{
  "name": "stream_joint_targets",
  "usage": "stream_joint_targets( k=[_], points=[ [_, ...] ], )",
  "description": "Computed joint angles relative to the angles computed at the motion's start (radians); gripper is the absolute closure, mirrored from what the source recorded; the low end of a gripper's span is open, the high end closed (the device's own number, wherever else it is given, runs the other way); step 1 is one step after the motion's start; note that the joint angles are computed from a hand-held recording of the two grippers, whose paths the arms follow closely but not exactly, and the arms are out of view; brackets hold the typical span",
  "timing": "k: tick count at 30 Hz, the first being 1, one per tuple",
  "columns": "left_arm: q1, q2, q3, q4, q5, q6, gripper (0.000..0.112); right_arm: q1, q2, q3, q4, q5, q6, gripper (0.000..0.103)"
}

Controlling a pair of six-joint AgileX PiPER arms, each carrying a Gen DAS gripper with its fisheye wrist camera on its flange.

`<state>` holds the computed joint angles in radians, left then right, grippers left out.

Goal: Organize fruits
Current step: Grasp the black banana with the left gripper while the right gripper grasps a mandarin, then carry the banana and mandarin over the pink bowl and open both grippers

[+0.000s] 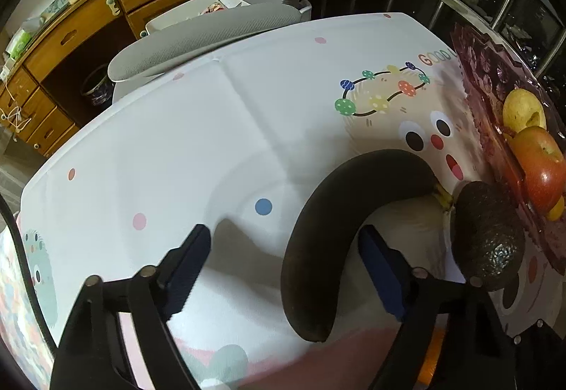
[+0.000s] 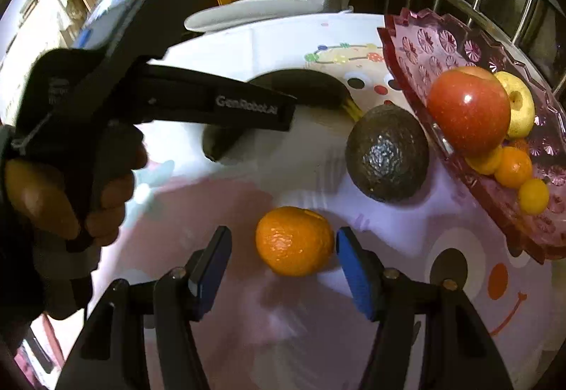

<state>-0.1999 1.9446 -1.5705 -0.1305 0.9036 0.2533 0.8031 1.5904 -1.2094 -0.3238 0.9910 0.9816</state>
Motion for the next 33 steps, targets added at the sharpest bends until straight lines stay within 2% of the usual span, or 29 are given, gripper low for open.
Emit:
stream_joint_targets(
  k=[4,7,11,15,21,26,33],
  points=[
    [0.006,-0.011,0.041,-0.044,-0.048,0.055,0.046,-0.001,0.007,0.024,-0.028,-0.011,0.043,0.054],
    [-0.001,-0.035,0.088,-0.073,-0.101,0.109,0.057,-0.007,-0.005,0.038,-0.034,-0.039,0.042,0.057],
    [-0.014,-0.047,0.101,-0.066,-0.113,0.098,0.062,-0.004,-0.006,0.048,-0.059,-0.045,0.043,0.058],
    [-0.018,-0.061,0.116,-0.09,-0.118,0.121,0.077,0.004,-0.006,0.04,-0.06,-0.025,0.039,0.058],
    [-0.019,-0.071,0.114,-0.08,-0.099,0.058,0.08,0.007,-0.055,0.061,-0.082,0.0,0.058,0.058],
    [-0.034,-0.134,0.175,-0.045,-0.151,-0.032,0.083,0.002,-0.106,0.072,-0.087,0.019,0.035,0.058],
    [-0.034,-0.221,0.19,-0.026,-0.165,-0.18,0.084,-0.001,-0.189,0.093,-0.08,0.023,-0.026,0.058]
  ],
)
